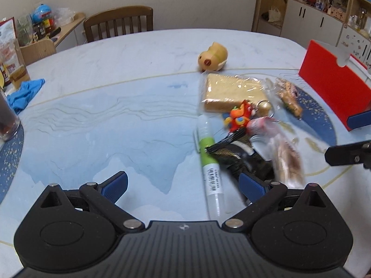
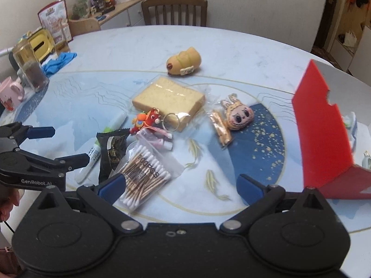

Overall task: Organize objects
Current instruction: 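Withdraw both tools from the shoebox back over the mat, then grasp the green-capped glue stick with the left tool while the right tool grasps the cotton swab bag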

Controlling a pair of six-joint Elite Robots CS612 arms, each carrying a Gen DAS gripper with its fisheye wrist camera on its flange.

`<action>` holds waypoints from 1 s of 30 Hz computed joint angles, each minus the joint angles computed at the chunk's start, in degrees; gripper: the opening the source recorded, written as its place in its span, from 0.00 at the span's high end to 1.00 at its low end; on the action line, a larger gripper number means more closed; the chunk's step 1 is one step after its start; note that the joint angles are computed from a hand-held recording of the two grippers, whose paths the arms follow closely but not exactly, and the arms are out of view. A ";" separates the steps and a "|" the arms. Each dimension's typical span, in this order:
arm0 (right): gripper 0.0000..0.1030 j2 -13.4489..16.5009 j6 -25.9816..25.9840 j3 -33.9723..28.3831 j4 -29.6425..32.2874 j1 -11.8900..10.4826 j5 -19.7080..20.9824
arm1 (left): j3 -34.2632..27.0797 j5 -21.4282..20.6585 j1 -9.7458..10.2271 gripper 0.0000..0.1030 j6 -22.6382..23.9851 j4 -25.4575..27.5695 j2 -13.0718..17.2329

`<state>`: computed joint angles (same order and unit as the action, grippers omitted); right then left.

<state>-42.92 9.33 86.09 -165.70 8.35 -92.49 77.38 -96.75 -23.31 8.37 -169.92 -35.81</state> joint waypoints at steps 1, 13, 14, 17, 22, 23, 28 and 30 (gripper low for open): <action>0.01 0.40 -0.79 -0.63 0.70 0.17 -0.28 | -0.29 0.31 0.00 0.01 0.14 0.17 0.27; 0.07 3.75 5.42 -6.06 6.03 0.15 2.72 | -2.19 0.34 0.12 0.01 -1.34 1.99 1.67; 0.07 3.99 5.88 -6.37 6.51 0.16 2.82 | -2.33 0.43 0.11 0.01 -1.62 2.08 1.75; 0.11 4.54 7.88 -7.05 7.61 0.11 3.74 | -2.80 0.16 0.12 0.01 -1.96 2.29 2.05; 0.11 5.09 9.81 -7.62 8.25 0.28 4.51 | -2.83 0.81 -0.14 0.01 -1.47 2.38 2.22; 0.11 5.18 9.67 -7.74 8.48 0.34 4.45 | -2.65 1.14 -0.24 0.01 -1.17 2.19 2.18; 0.14 5.07 8.68 -7.26 9.05 0.36 4.28 | -1.97 1.43 -0.40 0.02 -0.20 1.79 2.03; 0.14 4.90 7.58 -6.78 8.77 0.46 3.31 | -1.71 1.06 -0.41 0.02 0.30 1.39 1.98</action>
<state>-38.03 16.91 79.31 -156.93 8.81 -89.18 75.67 -95.70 -23.72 8.68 -168.53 -33.83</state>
